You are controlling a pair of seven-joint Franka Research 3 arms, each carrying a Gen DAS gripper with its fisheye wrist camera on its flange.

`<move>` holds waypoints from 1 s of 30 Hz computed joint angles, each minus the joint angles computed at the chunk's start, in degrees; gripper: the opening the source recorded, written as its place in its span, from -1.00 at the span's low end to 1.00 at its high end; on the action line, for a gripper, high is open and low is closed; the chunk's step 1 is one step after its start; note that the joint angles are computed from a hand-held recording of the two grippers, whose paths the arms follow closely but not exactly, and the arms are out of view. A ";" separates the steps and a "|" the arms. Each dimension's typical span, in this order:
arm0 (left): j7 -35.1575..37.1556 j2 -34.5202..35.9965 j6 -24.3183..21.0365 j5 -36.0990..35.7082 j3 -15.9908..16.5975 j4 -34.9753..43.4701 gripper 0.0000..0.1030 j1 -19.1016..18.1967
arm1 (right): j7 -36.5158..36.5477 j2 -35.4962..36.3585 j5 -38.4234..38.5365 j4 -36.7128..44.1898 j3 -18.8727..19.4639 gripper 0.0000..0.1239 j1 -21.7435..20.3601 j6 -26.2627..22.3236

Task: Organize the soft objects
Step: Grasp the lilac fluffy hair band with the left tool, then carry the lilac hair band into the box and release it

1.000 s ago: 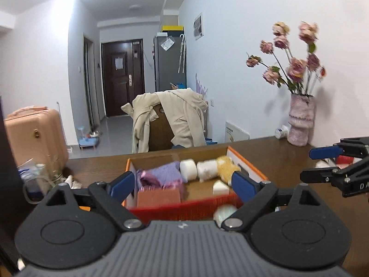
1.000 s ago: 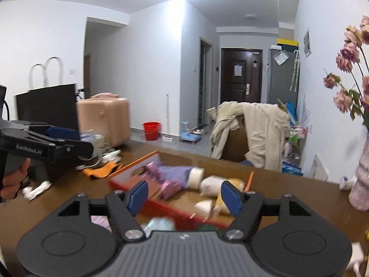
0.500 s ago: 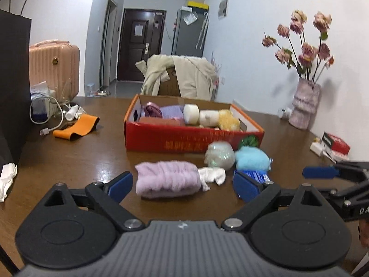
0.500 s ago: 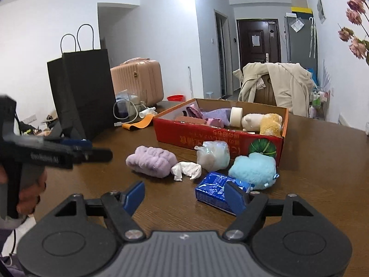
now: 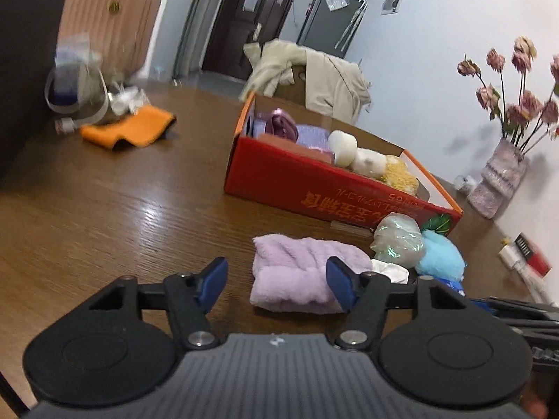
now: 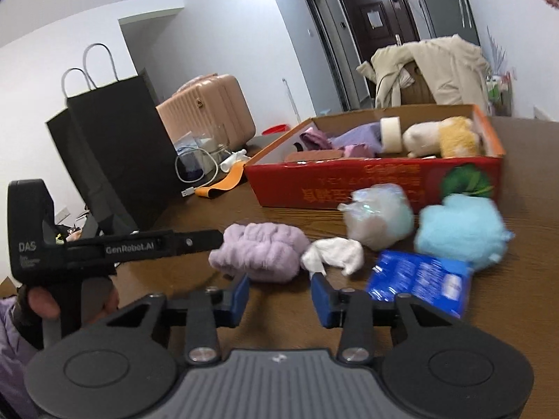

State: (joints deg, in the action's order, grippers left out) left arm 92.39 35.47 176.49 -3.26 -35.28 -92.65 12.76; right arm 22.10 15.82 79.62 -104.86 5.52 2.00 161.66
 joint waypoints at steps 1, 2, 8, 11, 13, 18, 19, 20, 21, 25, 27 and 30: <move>1.03 1.66 -1.55 -0.60 -2.34 1.31 0.19 1.73 | 2.04 2.00 -1.25 2.23 -0.09 -0.45 0.52 0.36; 2.26 3.22 -2.86 -1.49 -4.42 2.48 0.16 3.22 | 3.75 3.67 -2.29 4.11 0.03 -0.45 0.81 1.02; 10.65 9.21 -7.54 -7.31 -11.47 6.85 -0.25 8.04 | 17.07 11.91 -13.89 13.15 0.71 -0.48 1.78 1.67; 11.78 9.92 -8.88 -9.83 -10.69 8.35 -0.36 7.71 | 20.26 14.09 -18.99 15.33 1.25 -0.48 2.36 3.12; 12.58 10.18 -9.47 -11.82 -10.73 8.95 -0.38 7.85 | 22.18 14.97 -22.02 16.17 1.57 -0.48 2.64 4.08; 15.42 9.73 -9.84 -15.45 -9.85 9.29 -0.47 7.22 | 24.54 15.60 -28.81 16.05 2.88 -0.44 2.47 6.59; 15.89 9.57 -9.85 -16.10 -9.50 9.33 -0.48 6.93 | 25.02 15.60 -29.69 15.96 3.41 -0.44 2.11 6.97; 16.34 9.18 -9.88 -16.79 -9.12 9.16 -0.53 6.72 | 26.09 15.41 -30.43 15.75 3.84 -0.45 1.73 6.93; 16.93 8.67 -9.79 -17.54 -9.45 8.55 -0.59 7.13 | 26.47 14.93 -30.77 15.21 4.54 -0.52 1.11 7.23; 27.02 6.86 -4.82 -23.53 -19.69 1.75 -0.63 15.04 | 16.04 10.62 -23.20 10.42 13.31 -0.63 -5.38 12.11; 28.55 6.01 -2.62 -24.16 -23.42 -0.92 -0.63 17.60 | 5.48 8.30 -13.40 8.73 19.18 -0.64 -10.17 14.04; 28.99 5.67 -0.04 -22.41 -27.50 -3.08 -0.63 19.50 | -15.02 4.92 7.47 7.80 26.24 -0.66 -17.15 14.75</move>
State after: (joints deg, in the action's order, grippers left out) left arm 121.38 41.14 176.45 -25.67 -62.78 -95.73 32.26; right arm 7.08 20.73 87.08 -97.06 31.76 -15.14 176.41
